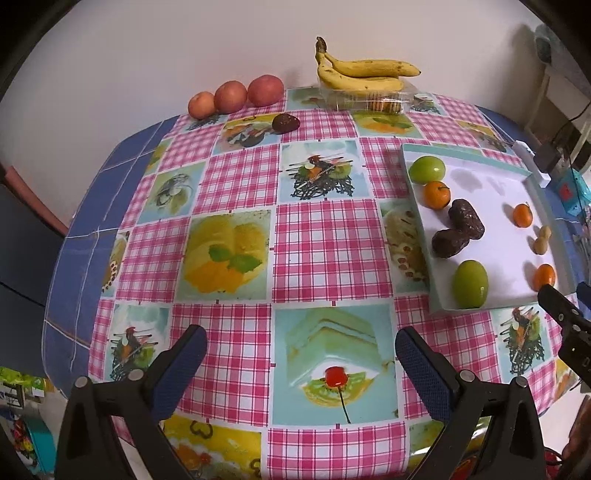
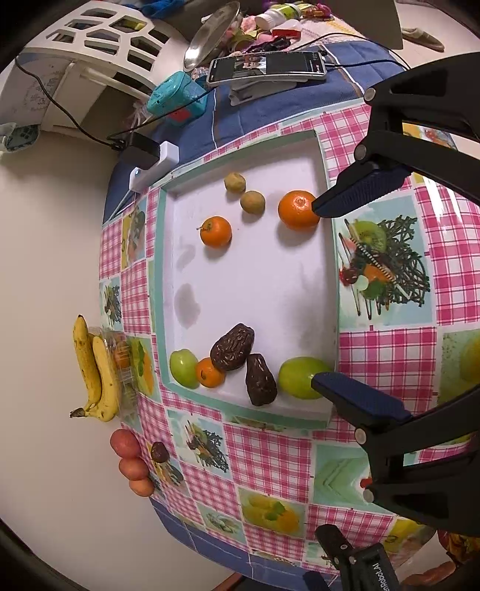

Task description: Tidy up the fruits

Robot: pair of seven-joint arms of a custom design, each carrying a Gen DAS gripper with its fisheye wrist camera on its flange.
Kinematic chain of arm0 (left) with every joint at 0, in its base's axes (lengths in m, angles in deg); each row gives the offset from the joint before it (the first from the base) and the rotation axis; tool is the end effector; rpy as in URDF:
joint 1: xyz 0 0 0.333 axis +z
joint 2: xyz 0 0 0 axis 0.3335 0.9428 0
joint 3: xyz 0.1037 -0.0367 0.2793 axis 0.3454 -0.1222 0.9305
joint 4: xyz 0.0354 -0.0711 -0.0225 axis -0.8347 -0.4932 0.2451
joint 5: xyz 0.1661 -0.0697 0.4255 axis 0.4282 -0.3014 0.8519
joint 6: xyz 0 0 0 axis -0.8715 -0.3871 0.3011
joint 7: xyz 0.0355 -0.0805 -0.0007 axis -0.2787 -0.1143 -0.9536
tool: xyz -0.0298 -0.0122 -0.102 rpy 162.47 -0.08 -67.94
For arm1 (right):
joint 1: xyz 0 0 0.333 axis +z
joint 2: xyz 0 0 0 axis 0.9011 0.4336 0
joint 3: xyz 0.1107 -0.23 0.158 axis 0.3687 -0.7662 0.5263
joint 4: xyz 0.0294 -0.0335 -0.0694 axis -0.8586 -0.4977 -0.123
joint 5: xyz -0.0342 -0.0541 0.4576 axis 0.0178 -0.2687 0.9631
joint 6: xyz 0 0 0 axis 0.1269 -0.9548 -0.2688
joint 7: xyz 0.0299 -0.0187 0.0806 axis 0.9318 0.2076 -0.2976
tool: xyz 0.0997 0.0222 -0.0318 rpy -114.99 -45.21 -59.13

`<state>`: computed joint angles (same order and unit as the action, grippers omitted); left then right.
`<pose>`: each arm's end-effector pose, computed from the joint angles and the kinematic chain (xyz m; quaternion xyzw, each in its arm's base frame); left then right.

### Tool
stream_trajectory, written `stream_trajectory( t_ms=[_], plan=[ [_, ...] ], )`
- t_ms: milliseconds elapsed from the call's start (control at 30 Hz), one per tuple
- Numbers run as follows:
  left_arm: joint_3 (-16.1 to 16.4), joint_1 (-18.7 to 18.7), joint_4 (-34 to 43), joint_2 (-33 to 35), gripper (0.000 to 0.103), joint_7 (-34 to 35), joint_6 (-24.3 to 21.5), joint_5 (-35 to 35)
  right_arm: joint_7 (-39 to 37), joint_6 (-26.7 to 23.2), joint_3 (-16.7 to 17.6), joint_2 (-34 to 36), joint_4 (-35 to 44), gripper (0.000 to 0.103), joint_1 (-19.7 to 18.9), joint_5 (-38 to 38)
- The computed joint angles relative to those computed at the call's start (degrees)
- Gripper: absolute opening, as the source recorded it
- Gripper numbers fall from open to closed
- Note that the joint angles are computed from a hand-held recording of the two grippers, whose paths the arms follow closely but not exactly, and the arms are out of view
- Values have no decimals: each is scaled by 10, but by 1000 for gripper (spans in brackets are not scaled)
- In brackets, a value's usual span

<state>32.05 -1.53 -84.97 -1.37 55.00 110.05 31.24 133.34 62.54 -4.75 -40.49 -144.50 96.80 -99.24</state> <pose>0.6429 -0.3681 0.3828 -0.6194 0.7545 -0.1310 0.1730 0.5923 0.4164 0.3738 -0.5985 0.7595 -0.2011 0.1567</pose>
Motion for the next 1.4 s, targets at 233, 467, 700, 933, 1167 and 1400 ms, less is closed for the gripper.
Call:
stream_trajectory(
  t_ms=[233, 467, 700, 933, 1167, 1400],
  plan=[
    [-2, 2, -7, -6, 103, -1, 6, -10, -6, 4, 1, 0, 0, 86, -1, 7],
    [-1, 3, -11, -10, 103, -5, 10, -8, -12, 2, 0, 3, 3, 86, 0, 11],
    [-2, 4, -9, -9, 103, -8, 6, -10, -16, 3, 1, 4, 4, 86, -1, 17],
    [-1, 5, -10, -9, 103, -8, 6, -9, -24, 4, 1, 7, 5, 86, -3, 27],
    [-1, 4, -8, -8, 103, -13, 4, -9, -33, 4, 1, 10, 9, 86, -3, 36],
    [-2, 4, -9, -8, 103, -12, 4, -10, -36, 4, 0, 12, 11, 86, -2, 38]
  ],
)
